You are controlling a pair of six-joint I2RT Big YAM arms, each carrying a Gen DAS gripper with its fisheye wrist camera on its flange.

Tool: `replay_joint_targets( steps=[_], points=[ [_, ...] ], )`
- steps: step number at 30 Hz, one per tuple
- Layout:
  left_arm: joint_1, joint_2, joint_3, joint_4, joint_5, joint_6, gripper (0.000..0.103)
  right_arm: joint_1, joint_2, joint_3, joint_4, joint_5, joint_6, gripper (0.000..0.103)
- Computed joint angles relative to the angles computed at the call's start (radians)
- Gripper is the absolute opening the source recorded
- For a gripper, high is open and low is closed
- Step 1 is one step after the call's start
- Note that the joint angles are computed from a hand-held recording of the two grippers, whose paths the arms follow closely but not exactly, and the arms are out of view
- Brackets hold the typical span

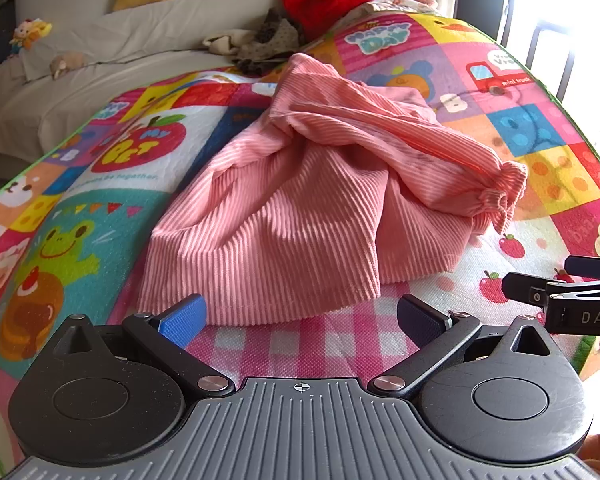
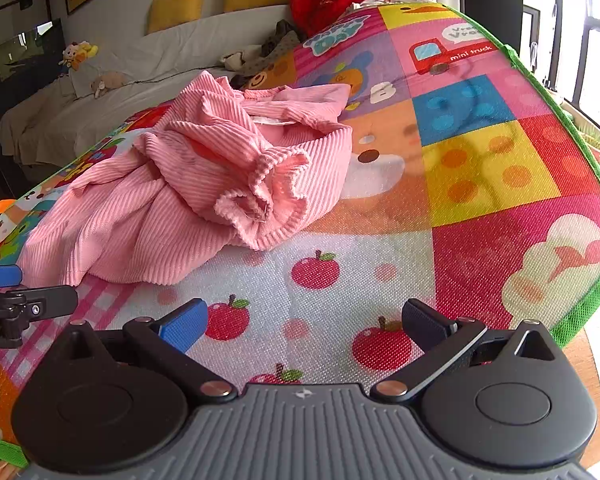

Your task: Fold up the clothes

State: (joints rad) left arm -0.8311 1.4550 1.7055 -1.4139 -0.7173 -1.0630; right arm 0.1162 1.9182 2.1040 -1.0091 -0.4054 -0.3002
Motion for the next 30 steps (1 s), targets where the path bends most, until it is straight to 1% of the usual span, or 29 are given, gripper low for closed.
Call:
replay_joint_targets(
  steps=[13, 18, 22, 26, 28, 30],
  points=[
    [0.001, -0.004, -0.006, 0.003, 0.003, 0.001, 0.103, -0.002, 0.002, 0.005, -0.008, -0.005, 0.002, 0.103],
    [0.005, -0.004, -0.008, 0.002, 0.01, -0.002, 0.103, -0.004, 0.012, 0.022, -0.025, -0.009, 0.004, 0.103],
    [0.008, -0.002, -0.004, 0.003, 0.012, 0.003, 0.103, -0.008, 0.034, 0.06, -0.065, -0.024, 0.02, 0.103],
    [0.029, -0.009, 0.006, 0.026, 0.025, 0.032, 0.103, -0.015, 0.067, 0.123, -0.125, -0.047, 0.036, 0.103],
    [0.051, -0.019, 0.014, 0.059, 0.04, 0.063, 0.103, -0.014, 0.08, 0.149, -0.152, -0.042, 0.032, 0.103],
    [0.078, -0.029, 0.019, 0.116, 0.055, 0.126, 0.103, -0.008, 0.084, 0.159, -0.166, -0.023, 0.023, 0.103]
  ],
)
